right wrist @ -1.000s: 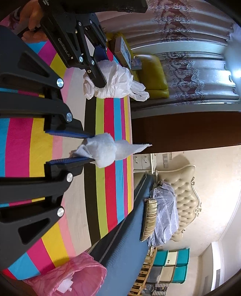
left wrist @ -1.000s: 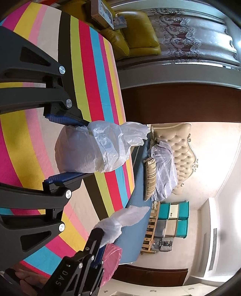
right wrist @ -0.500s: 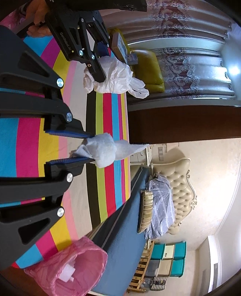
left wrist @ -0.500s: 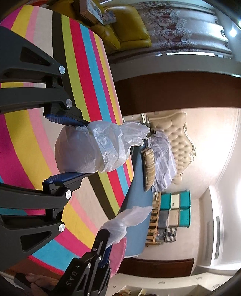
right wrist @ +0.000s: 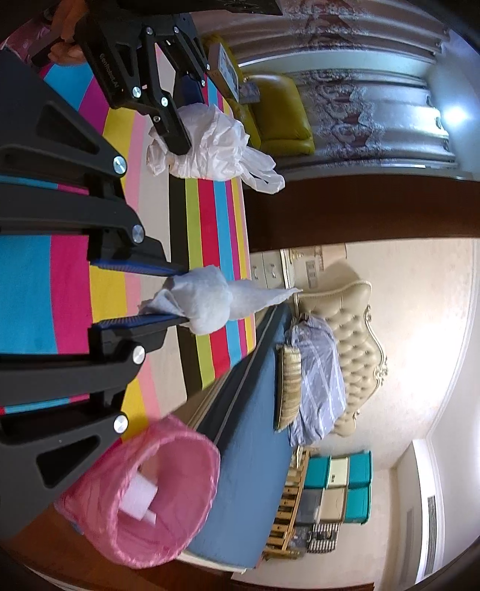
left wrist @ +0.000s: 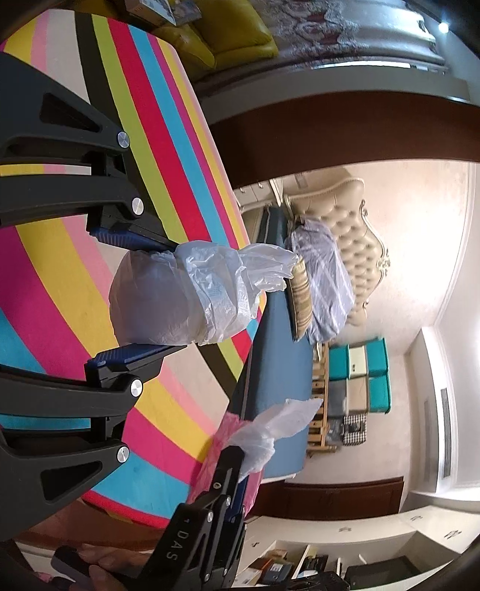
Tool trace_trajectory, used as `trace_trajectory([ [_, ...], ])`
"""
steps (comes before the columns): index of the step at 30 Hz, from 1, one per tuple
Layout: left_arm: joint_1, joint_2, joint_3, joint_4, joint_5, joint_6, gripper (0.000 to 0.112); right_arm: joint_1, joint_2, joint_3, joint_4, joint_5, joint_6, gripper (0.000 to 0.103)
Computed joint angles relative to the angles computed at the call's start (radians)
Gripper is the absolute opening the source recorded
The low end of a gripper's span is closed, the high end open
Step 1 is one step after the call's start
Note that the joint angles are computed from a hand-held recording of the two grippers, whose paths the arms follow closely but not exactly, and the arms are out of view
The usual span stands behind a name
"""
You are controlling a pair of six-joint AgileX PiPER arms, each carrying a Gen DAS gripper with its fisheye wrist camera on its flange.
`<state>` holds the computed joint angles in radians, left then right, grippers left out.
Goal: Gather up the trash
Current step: 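Carry both white plastic bags over the pink wastebasket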
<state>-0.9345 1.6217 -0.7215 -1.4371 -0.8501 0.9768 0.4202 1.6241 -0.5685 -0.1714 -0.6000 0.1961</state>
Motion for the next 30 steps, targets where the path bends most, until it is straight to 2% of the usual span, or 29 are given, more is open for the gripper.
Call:
trace_trajectory([
  [9, 0.036, 0.104, -0.167, 0.031, 0.129, 0.086, 0.043, -0.146, -0.038, 0.053, -0.043, -0.012, 0.019, 0.019],
  [18, 0.026, 0.244, -0.384, 0.018, 0.21, 0.214, 0.043, -0.374, -0.051, 0.045, -0.21, -0.008, 0.122, 0.019],
  [22, 0.032, 0.317, -0.514, -0.016, 0.279, 0.29, 0.043, -0.478, -0.031, 0.002, -0.35, 0.006, 0.21, 0.02],
  [25, 0.045, 0.374, -0.635, -0.094, 0.34, 0.397, 0.043, -0.557, 0.0, -0.052, -0.492, 0.023, 0.294, 0.02],
  [30, 0.05, 0.483, -0.842, -0.24, 0.376, 0.605, 0.043, -0.673, 0.064, -0.155, -0.68, 0.038, 0.439, 0.02],
])
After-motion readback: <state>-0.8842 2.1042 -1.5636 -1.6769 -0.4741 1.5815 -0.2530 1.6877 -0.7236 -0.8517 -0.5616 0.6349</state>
